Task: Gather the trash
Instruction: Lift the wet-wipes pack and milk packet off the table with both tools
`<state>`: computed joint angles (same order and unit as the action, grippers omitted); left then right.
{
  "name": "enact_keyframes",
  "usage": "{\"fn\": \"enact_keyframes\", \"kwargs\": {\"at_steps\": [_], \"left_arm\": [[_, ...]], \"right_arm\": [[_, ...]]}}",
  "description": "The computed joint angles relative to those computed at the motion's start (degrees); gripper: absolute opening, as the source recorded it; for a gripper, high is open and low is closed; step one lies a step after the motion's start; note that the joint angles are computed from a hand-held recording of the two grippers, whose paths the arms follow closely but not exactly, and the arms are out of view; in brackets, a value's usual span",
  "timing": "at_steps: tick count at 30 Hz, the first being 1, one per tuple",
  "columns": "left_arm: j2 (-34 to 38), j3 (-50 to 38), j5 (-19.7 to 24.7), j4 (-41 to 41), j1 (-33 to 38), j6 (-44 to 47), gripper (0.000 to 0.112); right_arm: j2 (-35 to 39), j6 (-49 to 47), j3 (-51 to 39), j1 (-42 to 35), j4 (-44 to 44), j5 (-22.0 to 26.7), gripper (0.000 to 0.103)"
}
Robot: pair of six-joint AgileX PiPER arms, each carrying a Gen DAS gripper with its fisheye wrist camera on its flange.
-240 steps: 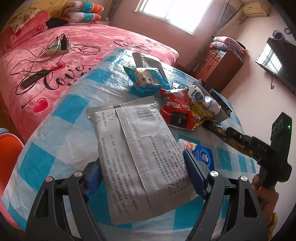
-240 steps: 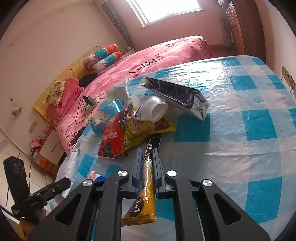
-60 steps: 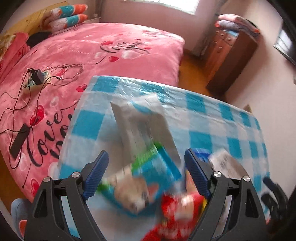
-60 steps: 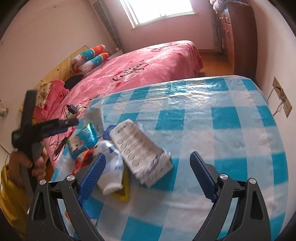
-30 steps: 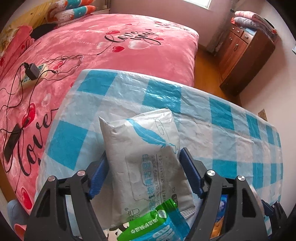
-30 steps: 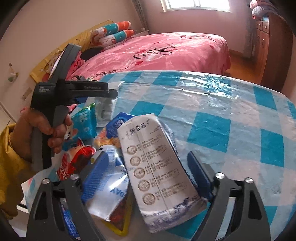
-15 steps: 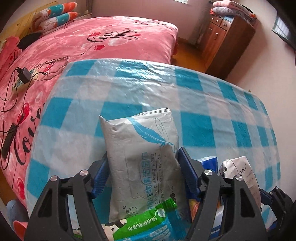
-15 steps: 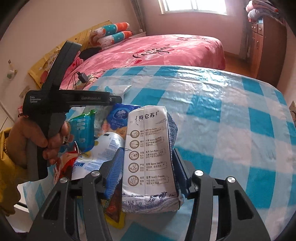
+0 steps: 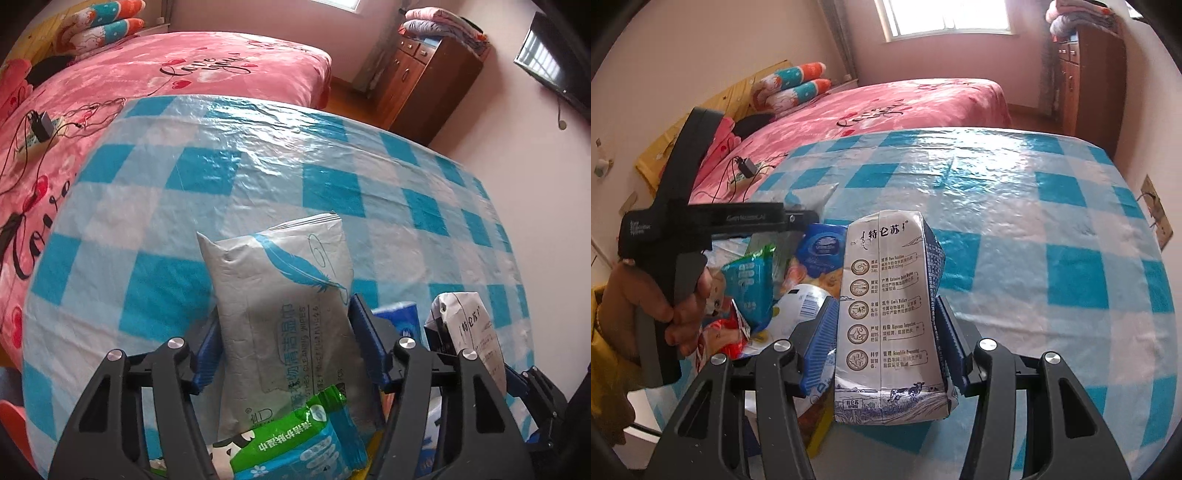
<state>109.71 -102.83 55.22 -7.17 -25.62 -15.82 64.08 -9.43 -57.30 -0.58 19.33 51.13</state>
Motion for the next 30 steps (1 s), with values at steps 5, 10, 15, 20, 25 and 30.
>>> {"fn": "enact_keyframes", "kwargs": {"at_steps": [5,10,15,20,25,30], "left_arm": [[-4.6,6.6,-4.9,-3.3,0.4,1.2,0.063],[-8.5,10.8,-7.9,-5.8,1.1,1.8,0.062],[-12.1,12.7,-9.1,-7.3,1.9,3.2,0.061],[-16.8,15.9,-11.3,-10.2,3.2,5.1,0.060],[-21.2,18.8,-12.9,-13.4,4.8,7.4,0.059],[-25.0,21.3,-12.9,-18.0,7.0,11.0,0.059]], "right_arm": [[-2.7,0.9,1.5,-1.0,0.1,0.3,0.054],[-4.8,2.0,2.1,-1.5,-0.1,0.5,0.054],[-7.2,4.4,2.2,-0.7,-1.7,0.9,0.054],[-9.3,7.2,1.8,0.4,-3.5,0.7,0.054],[-11.1,10.8,0.8,2.6,-6.2,1.1,0.054],[-11.9,14.1,-0.3,4.8,-8.7,1.6,0.054]]}}
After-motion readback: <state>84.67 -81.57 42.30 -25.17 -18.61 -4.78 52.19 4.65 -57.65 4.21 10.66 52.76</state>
